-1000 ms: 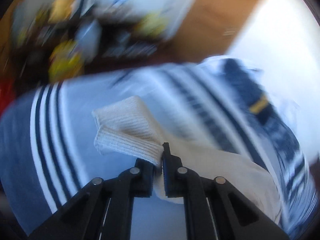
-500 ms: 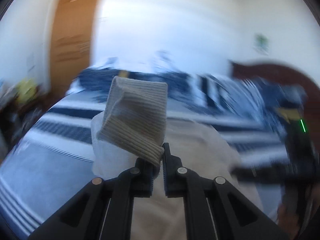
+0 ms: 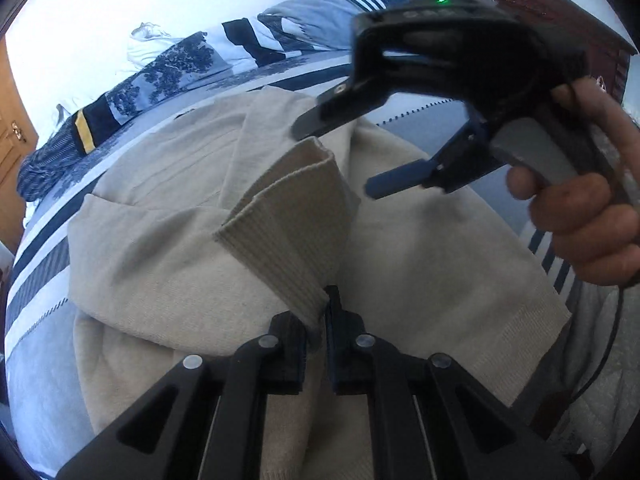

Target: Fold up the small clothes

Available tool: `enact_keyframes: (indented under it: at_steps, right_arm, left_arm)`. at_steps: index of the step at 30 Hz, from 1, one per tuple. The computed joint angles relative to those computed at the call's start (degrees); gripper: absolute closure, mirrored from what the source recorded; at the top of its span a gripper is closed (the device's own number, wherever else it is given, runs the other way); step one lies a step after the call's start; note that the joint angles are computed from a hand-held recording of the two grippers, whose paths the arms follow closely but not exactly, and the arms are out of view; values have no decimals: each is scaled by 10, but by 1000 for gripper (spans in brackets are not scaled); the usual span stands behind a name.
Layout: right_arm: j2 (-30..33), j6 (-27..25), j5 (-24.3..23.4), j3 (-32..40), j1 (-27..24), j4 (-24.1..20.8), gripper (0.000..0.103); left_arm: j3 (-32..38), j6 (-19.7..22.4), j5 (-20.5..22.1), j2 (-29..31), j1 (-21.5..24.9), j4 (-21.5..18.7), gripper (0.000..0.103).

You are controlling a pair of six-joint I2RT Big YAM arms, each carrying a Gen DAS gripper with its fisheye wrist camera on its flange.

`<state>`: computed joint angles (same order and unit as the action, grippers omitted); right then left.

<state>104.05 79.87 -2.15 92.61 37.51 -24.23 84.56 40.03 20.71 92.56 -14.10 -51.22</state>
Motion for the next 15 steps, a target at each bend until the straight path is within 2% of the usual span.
enact_keyframes:
  at_steps: [2, 3, 4, 5, 6, 7, 8, 9, 10, 11, 13, 15]
  right_arm:
    - [15, 1, -32, 7, -6, 19, 17]
    - [21, 2, -48, 11, -8, 14, 17]
    - [30, 5, -61, 24, -9, -10, 18]
    - [39, 6, -75, 36, -9, -29, 25]
    - [45, 10, -94, 40, -10, -25, 35]
    - [44, 21, -104, 33, -10, -3, 63]
    - [41, 37, -117, 22, -10, 36, 80]
    - [38, 41, -122, 17, -9, 65, 86]
    - [35, 34, -116, 21, -8, 67, 92]
    - [30, 26, -109, 26, -6, 62, 96]
    - [14, 9, -92, 32, -2, 60, 96]
    - [-7, -31, -57, 49, 5, 7, 97]
  left_arm:
    - [5, 5, 10, 1, 6, -6, 95]
    - [8, 6, 15, 0, 8, -6, 95]
    - [7, 8, 20, -3, 11, -3, 95]
    - [-7, 15, 27, -17, 17, 2, 95]
    - [-8, 17, 33, -21, 19, 6, 95]
    - [-9, 19, 41, -26, 21, 5, 95]
    - [-6, 20, 55, -29, 24, -1, 95]
    - [-5, 18, 70, -34, 27, -4, 95]
    - [0, 13, 87, -37, 30, -9, 95]
    - [8, 12, 109, -39, 33, -21, 95]
    - [14, 14, 132, -43, 35, -30, 95]
    - [7, 18, 134, -52, 30, -29, 94]
